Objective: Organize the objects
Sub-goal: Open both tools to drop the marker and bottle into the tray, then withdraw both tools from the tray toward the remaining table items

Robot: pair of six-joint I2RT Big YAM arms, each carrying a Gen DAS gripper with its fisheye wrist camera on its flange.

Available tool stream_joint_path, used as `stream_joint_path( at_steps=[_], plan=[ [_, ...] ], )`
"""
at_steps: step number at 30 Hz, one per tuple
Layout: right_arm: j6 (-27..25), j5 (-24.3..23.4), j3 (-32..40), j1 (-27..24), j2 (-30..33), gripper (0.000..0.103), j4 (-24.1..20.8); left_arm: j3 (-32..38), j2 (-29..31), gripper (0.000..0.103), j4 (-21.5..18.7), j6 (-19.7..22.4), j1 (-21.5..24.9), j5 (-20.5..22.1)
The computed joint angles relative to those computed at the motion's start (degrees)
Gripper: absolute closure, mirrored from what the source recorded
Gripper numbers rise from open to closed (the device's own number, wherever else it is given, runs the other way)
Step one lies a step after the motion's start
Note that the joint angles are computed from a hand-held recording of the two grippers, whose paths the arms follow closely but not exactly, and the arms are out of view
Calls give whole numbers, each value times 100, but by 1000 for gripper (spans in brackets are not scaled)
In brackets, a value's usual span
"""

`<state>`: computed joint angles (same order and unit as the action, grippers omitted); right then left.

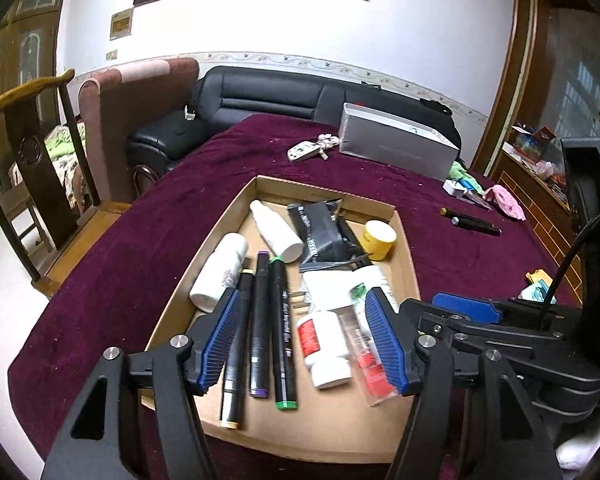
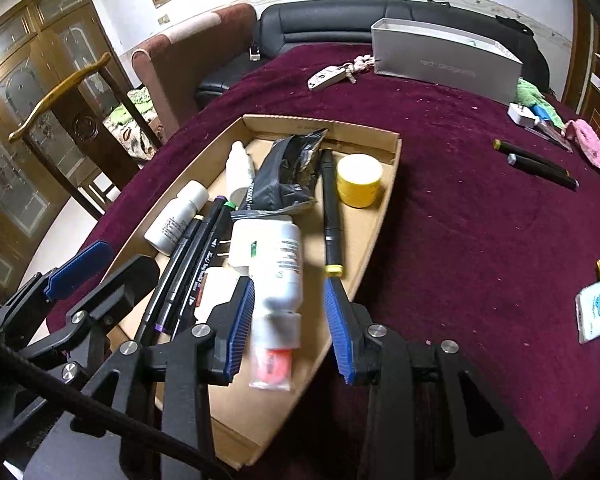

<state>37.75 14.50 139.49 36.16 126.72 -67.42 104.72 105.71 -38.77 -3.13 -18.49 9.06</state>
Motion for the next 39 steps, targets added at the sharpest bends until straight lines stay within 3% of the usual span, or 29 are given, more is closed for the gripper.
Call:
stream_joint_path(
  at_steps=[15,17,25,39],
  plan=[
    [461,383,-2950,-211,-1906,52,1615,1,-154,42,-225,519,-526,-268],
    [536,422,-3230,-266,-2094,50,1735,54,-131,37,-293,573,-600,-307],
    [974,513,-4377,-631,-2858,49,2116,385,58,37,-623,811,-909,-399],
    [1615,654,-5857,-1348,-3979,46,2570,1600,974,37,-1807,1180,-1539,-196]
  ],
)
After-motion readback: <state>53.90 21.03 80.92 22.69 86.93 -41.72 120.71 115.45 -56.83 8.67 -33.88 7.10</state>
